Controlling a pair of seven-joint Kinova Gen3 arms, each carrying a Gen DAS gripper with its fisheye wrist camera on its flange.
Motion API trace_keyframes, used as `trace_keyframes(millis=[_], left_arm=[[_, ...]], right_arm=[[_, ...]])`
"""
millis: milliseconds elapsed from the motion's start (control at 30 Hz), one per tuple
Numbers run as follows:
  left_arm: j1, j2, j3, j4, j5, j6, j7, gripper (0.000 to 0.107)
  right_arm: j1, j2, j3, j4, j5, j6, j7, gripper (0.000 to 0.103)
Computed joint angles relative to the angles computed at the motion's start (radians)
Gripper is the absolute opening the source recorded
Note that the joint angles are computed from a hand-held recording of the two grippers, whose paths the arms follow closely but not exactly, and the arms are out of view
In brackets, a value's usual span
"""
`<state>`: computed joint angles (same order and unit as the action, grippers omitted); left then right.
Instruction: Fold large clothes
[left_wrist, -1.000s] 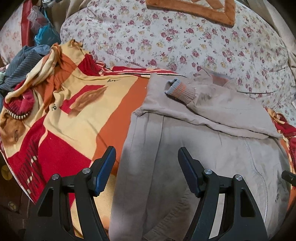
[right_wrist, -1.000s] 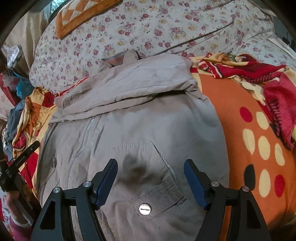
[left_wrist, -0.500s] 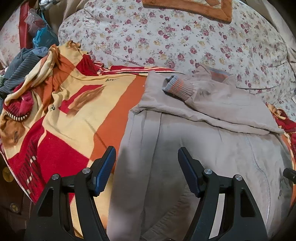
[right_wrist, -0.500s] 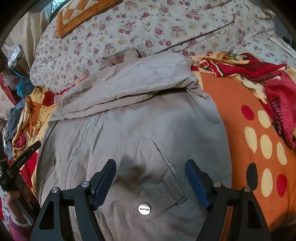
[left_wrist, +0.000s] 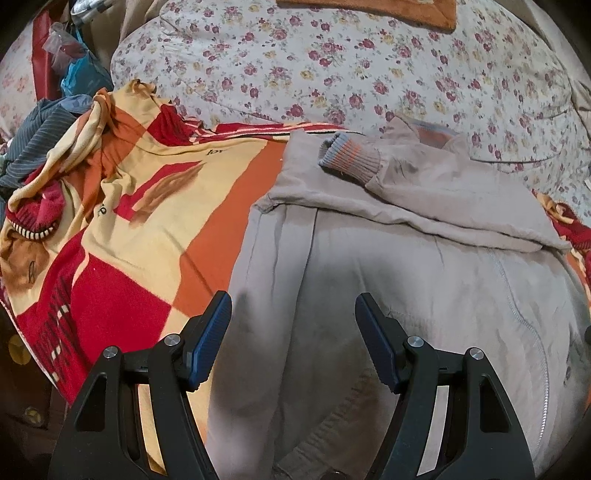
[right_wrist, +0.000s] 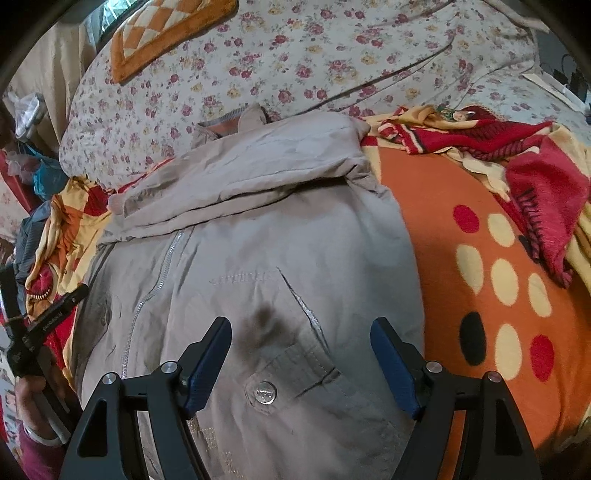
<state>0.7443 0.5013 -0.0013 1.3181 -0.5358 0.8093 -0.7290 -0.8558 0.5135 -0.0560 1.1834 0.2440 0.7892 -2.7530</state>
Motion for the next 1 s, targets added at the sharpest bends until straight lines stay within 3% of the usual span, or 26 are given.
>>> trace_keyframes(millis=[267, 500, 667, 900, 1000], left_arm=[[0.005, -0.005, 0.008, 0.005, 0.001, 0.027, -0.002, 0.07], [-0.072, -0.115, 0.067, 0.14, 0.106, -0.044, -0.067, 0.07], [-0.165, -0.204, 0.132, 0.262, 0.24, -0.114, -0.183, 0.07], [-0.192, -0.256, 0.16, 0.379, 0.316, -0.117, -0.247, 0.07], [-0.239, -0.27, 0.188, 0.416, 0.411, -0.127, -0.316, 0.07]], right_arm=[[0.005, -0.014, -0.011, 0.027, -0.006, -0.017, 0.008, 0.076], [0.017, -0.038, -0.047, 0.055, -0.033, 0.007, 0.098, 0.076], [0.062, -0.105, -0.097, 0.201, -0.121, -0.088, 0.152, 0.076], [0.099, -0.164, -0.142, 0.343, -0.244, -0.179, 0.211, 0.076], [0.18, -0.175, -0.24, 0.407, -0.342, -0.277, 0.292, 0.076]])
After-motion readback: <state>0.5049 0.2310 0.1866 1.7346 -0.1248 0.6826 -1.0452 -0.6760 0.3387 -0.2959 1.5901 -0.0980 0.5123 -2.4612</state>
